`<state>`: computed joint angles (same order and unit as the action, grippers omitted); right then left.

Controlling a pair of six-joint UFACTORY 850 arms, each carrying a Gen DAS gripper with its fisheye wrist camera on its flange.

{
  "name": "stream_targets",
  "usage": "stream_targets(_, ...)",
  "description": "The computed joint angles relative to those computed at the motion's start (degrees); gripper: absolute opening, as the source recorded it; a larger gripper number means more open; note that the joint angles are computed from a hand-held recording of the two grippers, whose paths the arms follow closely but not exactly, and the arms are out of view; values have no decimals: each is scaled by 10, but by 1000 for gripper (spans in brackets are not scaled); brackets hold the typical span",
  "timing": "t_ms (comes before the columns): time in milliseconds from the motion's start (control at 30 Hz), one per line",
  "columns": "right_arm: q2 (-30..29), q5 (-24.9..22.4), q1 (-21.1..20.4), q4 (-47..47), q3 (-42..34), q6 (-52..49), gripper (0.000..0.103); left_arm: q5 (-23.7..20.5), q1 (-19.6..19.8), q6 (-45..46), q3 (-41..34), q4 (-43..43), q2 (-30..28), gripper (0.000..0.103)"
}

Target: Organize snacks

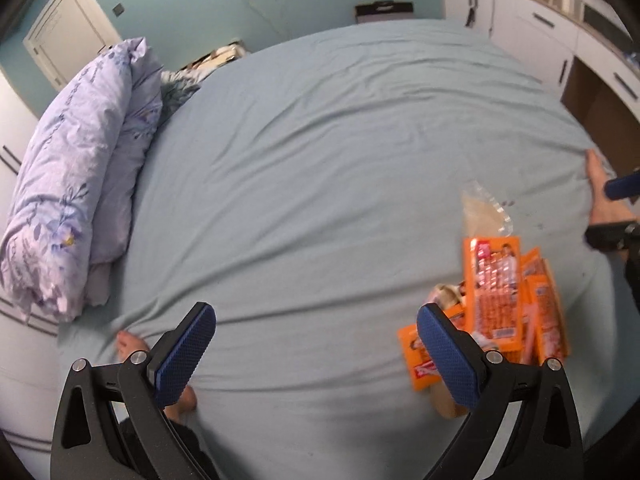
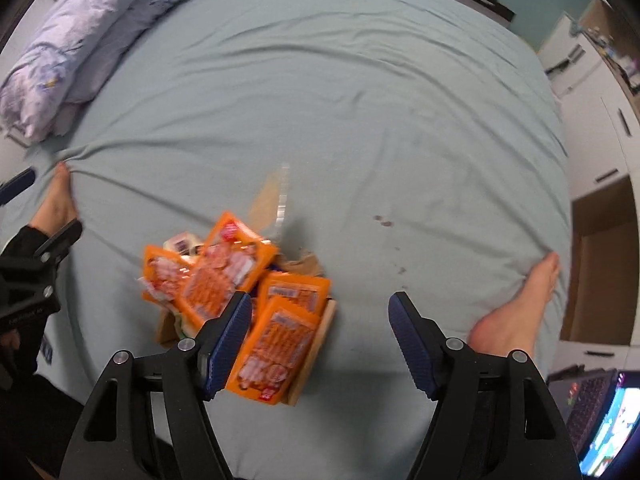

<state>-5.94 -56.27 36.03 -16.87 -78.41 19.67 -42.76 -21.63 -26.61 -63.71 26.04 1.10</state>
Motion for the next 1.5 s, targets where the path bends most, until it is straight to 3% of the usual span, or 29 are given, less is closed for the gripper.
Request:
stream_targets(133,16,33,-3,13,18,-21,70,18,-6,4,1,24,6,103)
stream_targets(233,35,35,12,-31,51,8,70,26,-10,8,-3,32,2,103)
stream_targets(300,54,37,45,-59,86,48,70,27,-12,9,-8,33,-1,103)
stream_targets(600,61,61,78,-100,118,62,70,26,-24,9,-12,46,-6,103)
stream_targets(733,105,148,108,-219,178,161,70,25,-26,10,-10,48,-6,103)
stream_targets(800,118,166,122,-263,199,192,70,25,-26,8,-10,51,-6,103)
stream_targets(1033,133,172,167,-390,244,254,70,22,-27,-2,-10,58,-6,103)
stream_targets(1500,141,141,156,-338,242,262,70,15,-29,-4,-12,62,-8,103)
